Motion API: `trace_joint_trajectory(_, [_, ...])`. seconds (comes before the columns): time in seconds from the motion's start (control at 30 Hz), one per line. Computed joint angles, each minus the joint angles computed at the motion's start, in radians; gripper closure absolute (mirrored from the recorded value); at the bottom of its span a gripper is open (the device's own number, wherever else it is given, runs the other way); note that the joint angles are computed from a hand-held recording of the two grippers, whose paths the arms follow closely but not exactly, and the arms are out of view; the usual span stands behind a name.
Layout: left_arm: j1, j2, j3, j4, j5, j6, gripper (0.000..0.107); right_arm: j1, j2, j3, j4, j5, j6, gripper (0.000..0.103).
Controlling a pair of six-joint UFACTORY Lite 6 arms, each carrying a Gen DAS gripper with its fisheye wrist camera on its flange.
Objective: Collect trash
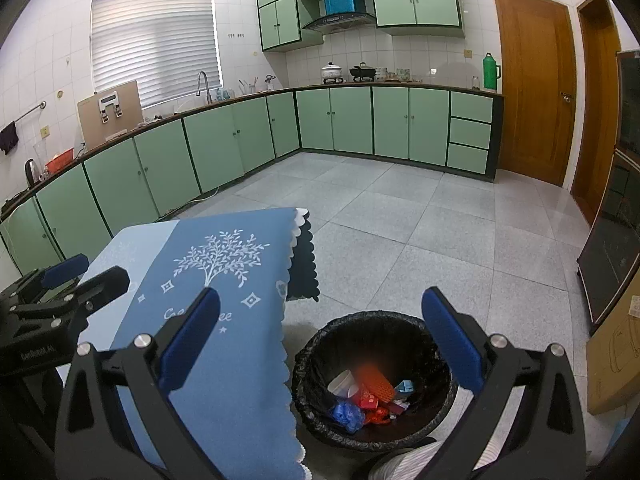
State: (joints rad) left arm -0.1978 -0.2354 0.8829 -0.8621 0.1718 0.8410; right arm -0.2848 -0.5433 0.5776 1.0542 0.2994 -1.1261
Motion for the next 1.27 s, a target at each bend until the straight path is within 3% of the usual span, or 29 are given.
trace_joint_trajectory(0.5, [0.001,0.006,-0.015,-0.059,-0.003,0.049,0.01,-0.004,0.002,0.003,0.001,0.005,-0.001,0.005])
trace_joint_trajectory(1.27, [-0.009,0.013,-0.012,0.014,-0.008,-0.029,0.01,-0.011,-0.003,-0.045,0.109,-0.009,-0.113,0.005])
